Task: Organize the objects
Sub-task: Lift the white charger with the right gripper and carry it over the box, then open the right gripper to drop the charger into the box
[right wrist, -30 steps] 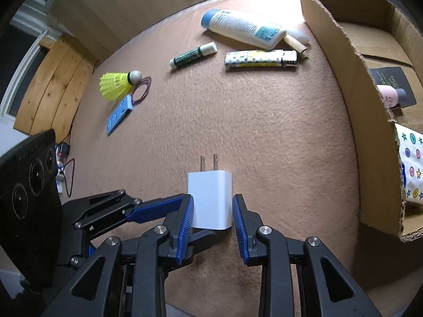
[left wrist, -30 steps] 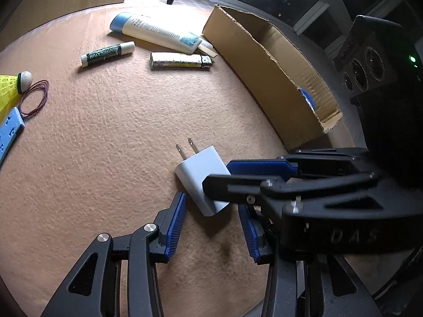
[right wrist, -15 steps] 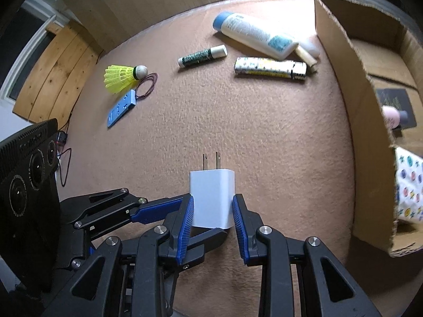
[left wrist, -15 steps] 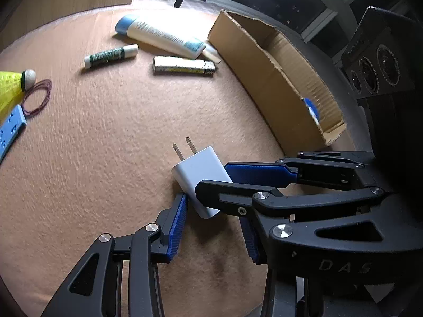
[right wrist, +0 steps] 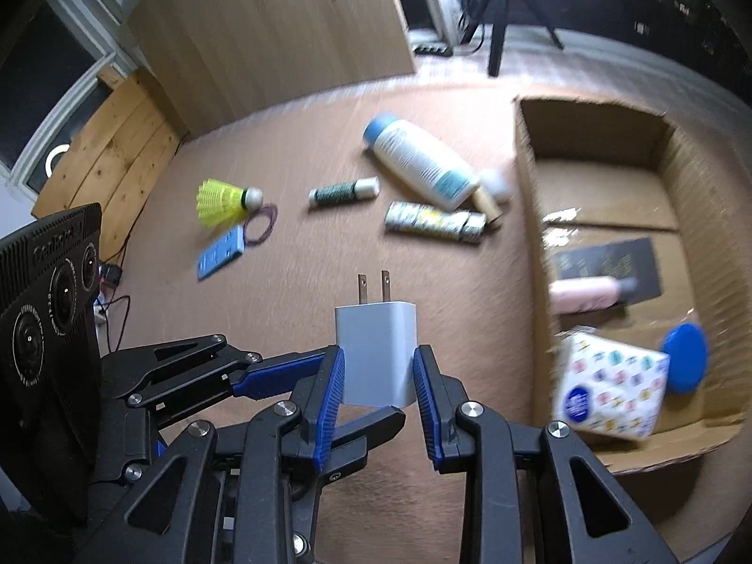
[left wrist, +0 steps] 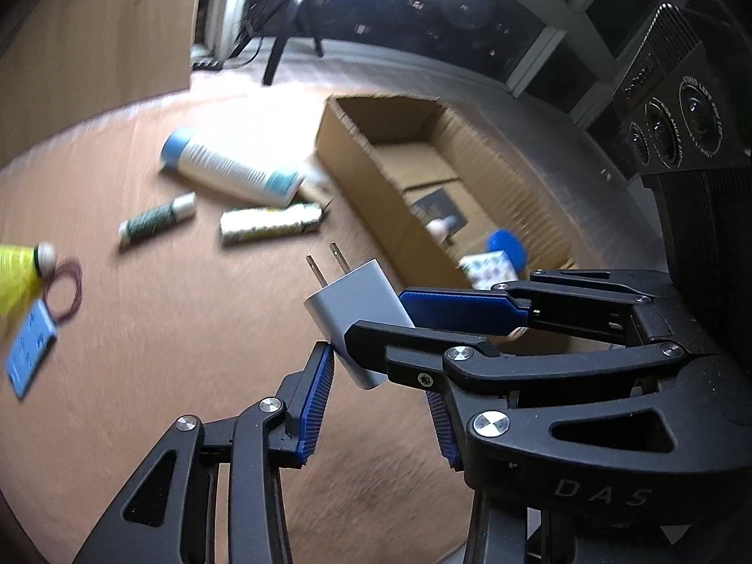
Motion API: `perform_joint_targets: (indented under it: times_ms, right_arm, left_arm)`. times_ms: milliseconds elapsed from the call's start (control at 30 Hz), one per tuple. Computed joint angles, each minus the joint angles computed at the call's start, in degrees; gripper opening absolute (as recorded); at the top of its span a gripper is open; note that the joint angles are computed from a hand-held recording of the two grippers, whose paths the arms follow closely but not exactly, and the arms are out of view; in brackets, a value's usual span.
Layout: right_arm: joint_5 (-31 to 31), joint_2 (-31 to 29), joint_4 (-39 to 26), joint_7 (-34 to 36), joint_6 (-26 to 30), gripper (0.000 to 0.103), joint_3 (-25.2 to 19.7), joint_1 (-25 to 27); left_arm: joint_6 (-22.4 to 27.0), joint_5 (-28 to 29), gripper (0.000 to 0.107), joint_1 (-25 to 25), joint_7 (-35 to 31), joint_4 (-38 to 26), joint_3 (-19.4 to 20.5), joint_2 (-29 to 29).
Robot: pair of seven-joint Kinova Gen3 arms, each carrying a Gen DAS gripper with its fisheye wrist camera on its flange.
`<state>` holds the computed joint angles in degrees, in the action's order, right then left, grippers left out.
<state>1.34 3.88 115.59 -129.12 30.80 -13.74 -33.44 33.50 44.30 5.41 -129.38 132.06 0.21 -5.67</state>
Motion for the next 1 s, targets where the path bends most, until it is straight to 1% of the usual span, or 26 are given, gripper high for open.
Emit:
perform_joint_targets:
  times_ms: [100,233,433,600,767,933,1000]
  right_arm:
    - [1.17,-1.83,0.31,-0.09,0.72,0.028,0.62,0.88]
    - [2.48,-3.83,0.99,0.02,1.11,0.028,1.05,2.71]
    - [2.17,-6.01,2.66,3.1,0.56,0.028,2.0,6.25]
    - [-0.76,-6.42,4.0,7.89,-0.69,0.028,3.61,9.4]
    - [-5.32,-5.88,5.27,14.14,-2.25,0.028,5.62,12.47]
    - [-10.03,-5.05,6.19,20.62,-2.85,0.028,7.12,15.16]
    - [-11.18,-4.68,6.46,22.2,-3.0,0.028,7.32,15.97]
  left_arm:
    - [-0.76,-1.17,0.042,1.1,2.5,-2.15,1.59,0.49]
    - [-3.64,-2.7,0.042,3.21,5.5,-6.04,4.16,4.29]
    - [-6.3,-8.64,0.042,5.97,12.82,-11.25,7.53,8.6]
    - [-7.29,-14.1,0.042,7.84,19.52,-15.58,9.45,12.64]
    - [-7.79,-18.57,0.042,9.27,24.76,-19.85,11.03,17.37]
    - [-8.03,-20.1,0.042,9.26,26.93,-22.44,12.82,20.92]
    - [-7.93,-20.86,0.042,9.54,27.92,-23.43,13.2,22.21]
